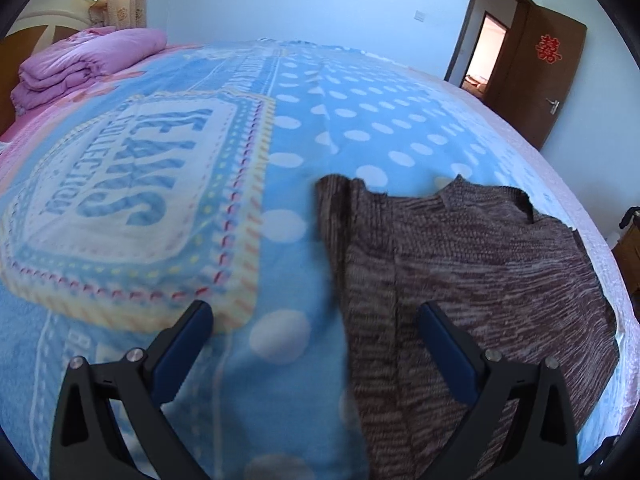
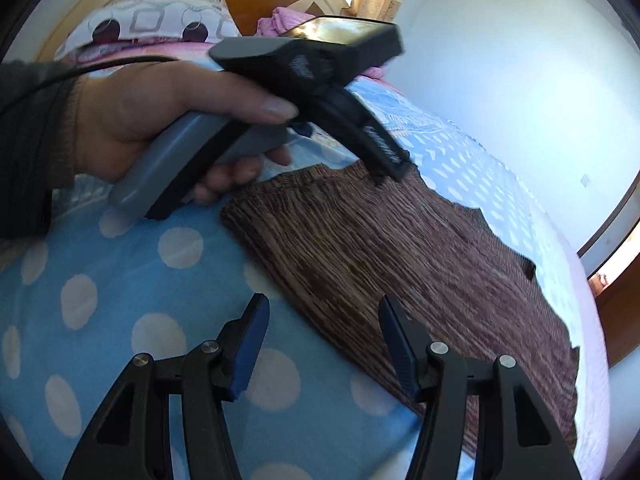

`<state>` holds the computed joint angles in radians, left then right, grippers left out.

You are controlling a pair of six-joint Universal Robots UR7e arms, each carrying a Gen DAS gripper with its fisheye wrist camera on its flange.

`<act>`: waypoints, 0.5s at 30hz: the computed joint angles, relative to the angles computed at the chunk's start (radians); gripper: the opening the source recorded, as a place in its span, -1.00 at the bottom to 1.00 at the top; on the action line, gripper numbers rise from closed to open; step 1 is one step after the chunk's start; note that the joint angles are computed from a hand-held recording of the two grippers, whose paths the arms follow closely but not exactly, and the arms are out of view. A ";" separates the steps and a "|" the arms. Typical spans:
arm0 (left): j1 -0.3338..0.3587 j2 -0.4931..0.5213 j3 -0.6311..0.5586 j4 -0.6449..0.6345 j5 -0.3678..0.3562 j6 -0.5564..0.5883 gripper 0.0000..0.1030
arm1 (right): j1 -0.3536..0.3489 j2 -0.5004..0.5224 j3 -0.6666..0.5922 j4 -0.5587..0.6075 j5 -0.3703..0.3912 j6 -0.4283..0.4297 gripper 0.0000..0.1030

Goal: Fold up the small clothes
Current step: 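Move both tools to one side of the folded sweater and grasp it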

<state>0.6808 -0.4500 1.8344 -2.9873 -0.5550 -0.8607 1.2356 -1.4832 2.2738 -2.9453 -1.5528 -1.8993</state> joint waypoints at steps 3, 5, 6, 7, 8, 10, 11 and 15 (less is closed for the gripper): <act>0.014 0.012 -0.015 -0.073 -0.027 0.086 0.97 | 0.018 0.026 0.009 -0.047 -0.010 0.006 0.12; 0.023 0.015 -0.014 -0.131 -0.045 0.129 0.92 | 0.027 0.041 0.012 -0.074 -0.014 0.013 0.12; 0.028 0.018 -0.011 -0.179 -0.058 0.159 0.89 | 0.031 0.046 0.015 -0.082 -0.014 0.018 0.12; 0.033 0.021 -0.008 -0.231 -0.073 0.189 0.84 | 0.036 0.054 0.019 -0.098 -0.017 0.021 0.12; 0.039 0.023 -0.005 -0.270 -0.087 0.208 0.82 | 0.038 0.058 0.026 -0.114 -0.016 0.021 0.12; 0.053 0.023 -0.008 -0.310 -0.112 0.224 0.73 | 0.039 0.068 0.046 -0.161 -0.009 0.007 0.12; 0.060 0.027 -0.011 -0.342 -0.128 0.244 0.70 | 0.038 0.069 0.060 -0.188 -0.003 -0.004 0.12; 0.081 0.039 -0.036 -0.381 -0.189 0.302 0.37 | 0.029 0.081 0.083 -0.253 0.024 -0.034 0.12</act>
<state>0.7614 -0.4113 1.7985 -3.3679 -0.7439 -0.5586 1.2648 -1.4020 2.3572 -3.1985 -1.5288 -1.9338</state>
